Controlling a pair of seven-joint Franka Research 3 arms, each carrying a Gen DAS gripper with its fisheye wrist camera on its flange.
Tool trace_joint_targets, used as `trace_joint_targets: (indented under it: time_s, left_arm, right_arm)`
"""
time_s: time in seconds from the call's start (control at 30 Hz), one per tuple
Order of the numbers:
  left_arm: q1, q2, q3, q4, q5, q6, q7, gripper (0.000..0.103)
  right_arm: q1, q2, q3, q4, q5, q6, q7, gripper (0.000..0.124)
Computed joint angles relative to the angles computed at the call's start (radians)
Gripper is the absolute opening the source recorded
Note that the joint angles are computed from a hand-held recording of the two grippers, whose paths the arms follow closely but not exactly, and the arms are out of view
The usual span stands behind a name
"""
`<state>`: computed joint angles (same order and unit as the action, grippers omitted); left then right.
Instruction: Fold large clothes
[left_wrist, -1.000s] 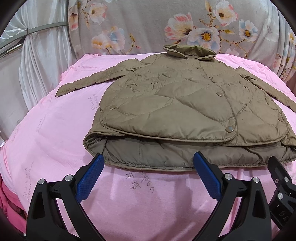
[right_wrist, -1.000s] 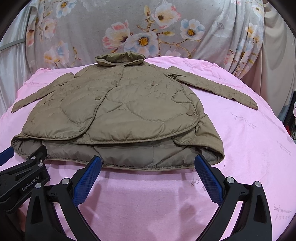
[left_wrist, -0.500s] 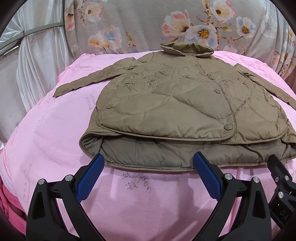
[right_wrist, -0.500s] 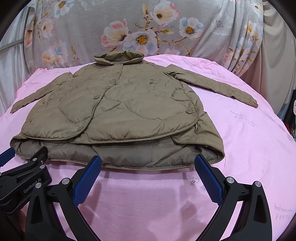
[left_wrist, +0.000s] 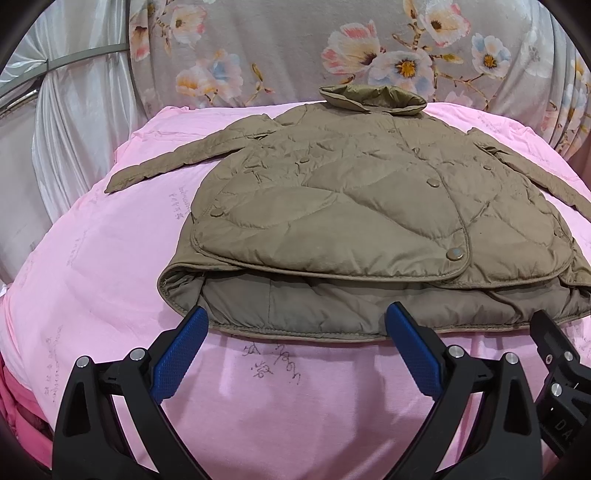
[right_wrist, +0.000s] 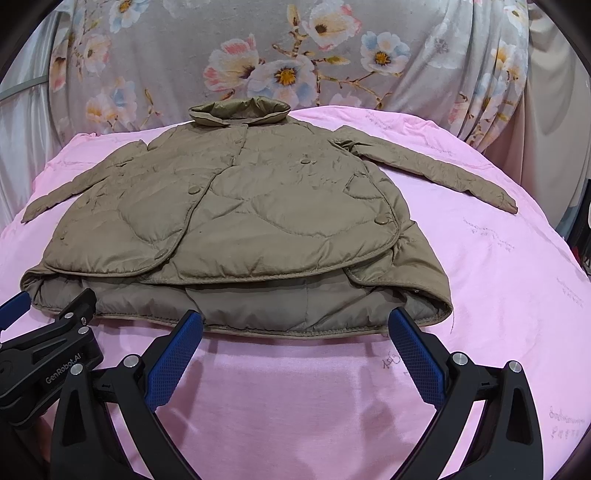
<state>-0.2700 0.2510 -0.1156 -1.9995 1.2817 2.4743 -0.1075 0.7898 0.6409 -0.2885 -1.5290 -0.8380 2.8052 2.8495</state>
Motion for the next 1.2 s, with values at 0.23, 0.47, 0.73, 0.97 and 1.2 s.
trace_joint_targets:
  time_s: [0.23, 0.47, 0.73, 0.97, 1.2]
  left_arm:
    - [0.001, -0.001, 0.001, 0.001, -0.001, 0.002, -0.002, 0.095]
    - [0.001, -0.001, 0.001, 0.0, 0.0, 0.003, -0.002, 0.095]
    - [0.028, -0.055, 0.004, -0.046, 0.003, 0.063, -0.028, 0.097]
    - [0.057, -0.087, 0.001, -0.023, 0.002, 0.046, -0.018, 0.098]
    - [0.076, -0.065, 0.006, 0.054, 0.012, 0.002, 0.003, 0.098]
  right_arm:
    - [0.011, -0.008, -0.012, -0.012, -0.028, 0.001, 0.033, 0.098]
    - [0.004, -0.014, -0.003, -0.015, -0.042, 0.0, 0.045, 0.098]
    - [-0.045, -0.052, 0.005, -0.052, 0.025, 0.053, -0.02, 0.098]
    - [-0.122, -0.053, -0.057, -0.063, 0.116, 0.21, -0.038, 0.098]
    - [-0.4, 0.066, 0.12, 0.114, 0.439, 0.219, -0.227, 0.098]
